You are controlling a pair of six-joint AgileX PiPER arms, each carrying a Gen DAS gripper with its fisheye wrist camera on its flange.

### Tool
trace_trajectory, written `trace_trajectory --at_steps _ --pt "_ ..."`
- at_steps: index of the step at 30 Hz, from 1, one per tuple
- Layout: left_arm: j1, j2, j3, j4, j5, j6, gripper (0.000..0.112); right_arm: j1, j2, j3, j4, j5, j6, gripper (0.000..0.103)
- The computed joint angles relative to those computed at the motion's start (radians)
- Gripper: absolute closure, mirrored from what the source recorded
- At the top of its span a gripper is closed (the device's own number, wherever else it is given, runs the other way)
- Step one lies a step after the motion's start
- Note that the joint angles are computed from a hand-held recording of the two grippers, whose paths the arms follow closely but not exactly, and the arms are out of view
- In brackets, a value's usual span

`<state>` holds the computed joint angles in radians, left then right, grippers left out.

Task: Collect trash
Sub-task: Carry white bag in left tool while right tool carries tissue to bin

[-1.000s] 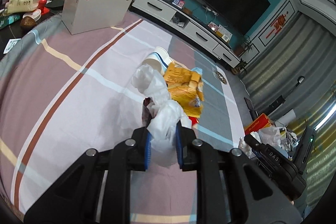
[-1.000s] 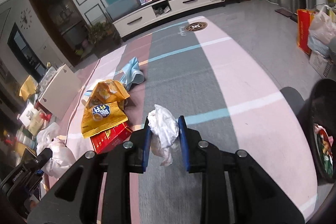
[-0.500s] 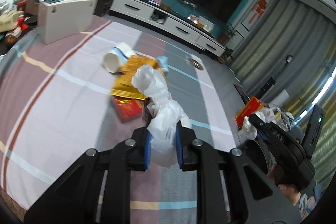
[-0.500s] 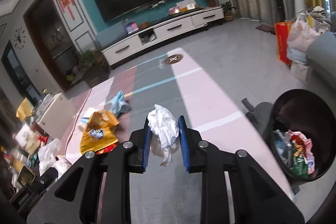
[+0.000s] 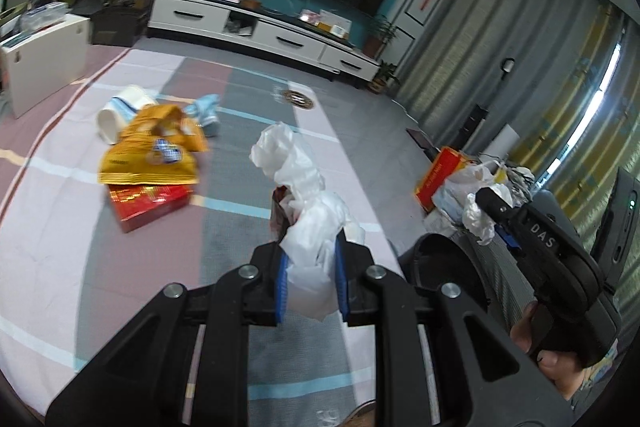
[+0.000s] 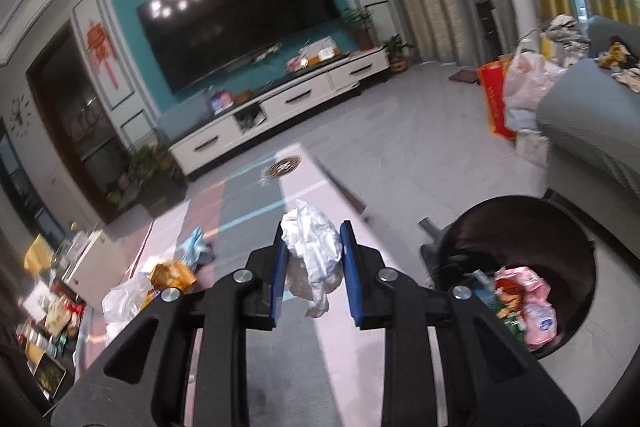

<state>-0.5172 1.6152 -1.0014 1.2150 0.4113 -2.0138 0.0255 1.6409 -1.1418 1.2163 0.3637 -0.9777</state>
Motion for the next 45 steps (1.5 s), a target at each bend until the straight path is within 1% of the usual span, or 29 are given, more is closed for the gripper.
trace_trajectory --at_steps 4,6,9,13,17,19,20,23,25,30,35,39,42,45 --pt "-0.031 0.064 -0.090 -0.029 0.007 0.071 0.092 -0.070 -0.004 0.004 0.021 0.033 -0.010 0.077" --pt "-0.041 0.096 -0.128 -0.031 -0.002 0.084 0.092 -0.094 -0.009 0.008 -0.010 0.012 0.020 0.077" --pt "-0.044 0.156 -0.204 -0.116 -0.039 0.183 0.092 -0.133 -0.011 0.017 -0.007 0.003 0.027 0.077" --pt "-0.064 0.239 -0.314 -0.226 -0.041 0.326 0.092 -0.187 0.006 0.016 -0.003 -0.003 0.038 0.077" --pt "-0.075 0.322 -0.431 -0.376 -0.054 0.493 0.092 -0.232 0.045 0.003 -0.018 0.005 0.073 0.076" --pt "-0.080 0.376 -0.502 -0.493 -0.049 0.631 0.092 -0.245 0.077 -0.014 -0.071 0.001 0.135 0.076" --pt "-0.083 0.394 -0.524 -0.523 -0.045 0.663 0.092 -0.251 0.088 -0.020 -0.098 -0.002 0.167 0.076" --pt "-0.078 0.468 -0.618 -0.708 -0.037 0.846 0.092 -0.262 0.122 -0.042 -0.181 -0.012 0.263 0.076" --pt "-0.073 0.508 -0.671 -0.806 -0.030 0.942 0.092 -0.271 0.151 -0.061 -0.236 -0.003 0.323 0.076" --pt "-0.072 0.610 -0.817 -0.958 0.028 1.103 0.092 -0.279 0.200 -0.089 -0.346 -0.002 0.441 0.076" --pt "-0.072 0.696 -0.936 -1.080 0.065 1.228 0.092 -0.307 0.261 -0.137 -0.341 0.057 0.448 0.076" --pt "-0.069 0.776 -1.068 -1.154 0.126 1.313 0.092 -0.319 0.283 -0.157 -0.414 0.051 0.530 0.076" --pt "-0.060 0.838 -1.170 -1.224 0.174 1.383 0.091 -0.330 0.301 -0.177 -0.430 0.073 0.554 0.076" --pt "-0.055 0.900 -1.275 -1.264 0.230 1.417 0.090 -0.339 0.311 -0.184 -0.463 0.073 0.599 0.075"
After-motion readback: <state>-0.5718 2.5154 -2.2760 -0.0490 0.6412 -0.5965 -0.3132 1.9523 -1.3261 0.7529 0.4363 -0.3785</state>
